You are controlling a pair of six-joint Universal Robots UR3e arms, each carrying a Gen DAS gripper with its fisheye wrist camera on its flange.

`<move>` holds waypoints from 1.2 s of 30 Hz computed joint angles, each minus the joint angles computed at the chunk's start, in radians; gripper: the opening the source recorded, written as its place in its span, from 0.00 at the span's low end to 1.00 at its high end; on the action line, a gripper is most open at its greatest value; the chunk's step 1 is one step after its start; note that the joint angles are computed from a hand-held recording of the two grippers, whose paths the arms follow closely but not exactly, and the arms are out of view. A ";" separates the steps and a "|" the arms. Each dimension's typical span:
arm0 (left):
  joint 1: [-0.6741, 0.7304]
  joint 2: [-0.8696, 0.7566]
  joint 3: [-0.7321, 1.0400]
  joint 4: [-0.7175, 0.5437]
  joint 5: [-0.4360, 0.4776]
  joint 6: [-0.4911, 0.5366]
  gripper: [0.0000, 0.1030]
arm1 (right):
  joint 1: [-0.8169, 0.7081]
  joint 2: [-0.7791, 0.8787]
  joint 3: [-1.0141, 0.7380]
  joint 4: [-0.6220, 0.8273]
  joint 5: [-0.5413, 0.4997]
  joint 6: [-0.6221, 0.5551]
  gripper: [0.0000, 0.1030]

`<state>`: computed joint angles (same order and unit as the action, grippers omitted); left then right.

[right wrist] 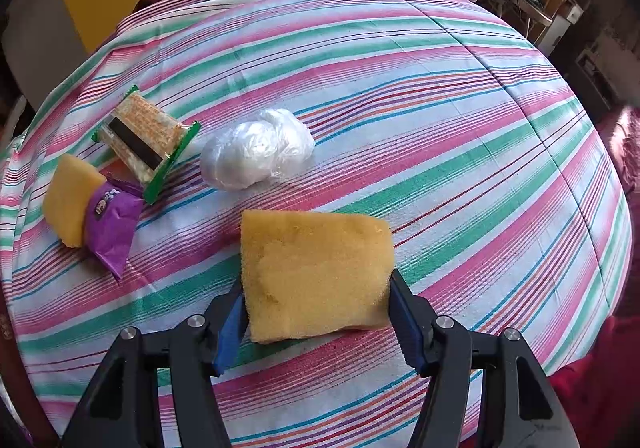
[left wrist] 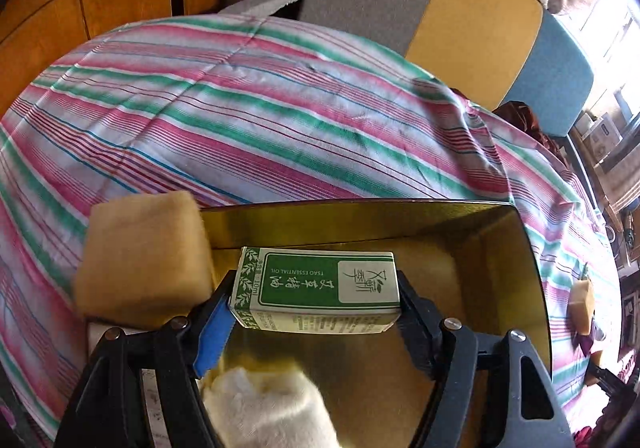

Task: Organize objects
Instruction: 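Lower the green box into the gold tray and open the left gripper, then carry the large yellow sponge into the gold tray and open the right gripper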

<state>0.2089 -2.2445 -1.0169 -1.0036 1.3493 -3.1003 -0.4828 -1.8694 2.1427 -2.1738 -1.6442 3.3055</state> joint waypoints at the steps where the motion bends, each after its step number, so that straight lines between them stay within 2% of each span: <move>1: -0.004 0.000 0.002 0.003 0.006 -0.004 0.72 | 0.000 -0.001 0.000 0.001 0.000 -0.001 0.63; 6: -0.012 -0.025 0.033 -0.001 0.032 -0.011 0.74 | 0.013 0.021 -0.006 -0.011 -0.007 0.010 0.63; 8: 0.003 0.001 -0.006 0.018 -0.004 0.018 0.78 | 0.012 0.020 -0.006 -0.010 -0.006 0.011 0.63; 11: 0.013 0.055 -0.081 0.058 0.001 0.040 0.78 | 0.007 0.016 -0.004 -0.010 0.004 -0.005 0.64; 15: 0.033 0.190 -0.273 0.183 0.001 0.116 0.78 | 0.012 0.013 -0.006 -0.008 -0.001 -0.001 0.62; 19: 0.046 0.402 -0.555 0.363 -0.019 0.194 0.78 | 0.009 -0.005 0.000 -0.009 0.003 0.006 0.62; 23: 0.076 0.607 -0.789 0.458 -0.079 0.241 0.78 | -0.005 -0.070 0.029 -0.014 -0.002 0.011 0.61; 26: 0.105 0.733 -0.915 0.487 -0.126 0.276 0.78 | -0.053 -0.104 0.047 -0.063 0.035 -0.010 0.62; 30: 0.138 0.844 -1.009 0.495 -0.154 0.292 0.78 | -0.042 -0.166 0.078 -0.180 0.062 -0.021 0.62; 32: 0.162 0.881 -1.032 0.470 -0.174 0.302 0.78 | 0.023 -0.139 0.060 -0.238 0.049 -0.008 0.62; 36: 0.188 0.914 -1.055 0.433 -0.182 0.321 0.78 | 0.135 -0.135 0.023 -0.245 0.056 0.003 0.62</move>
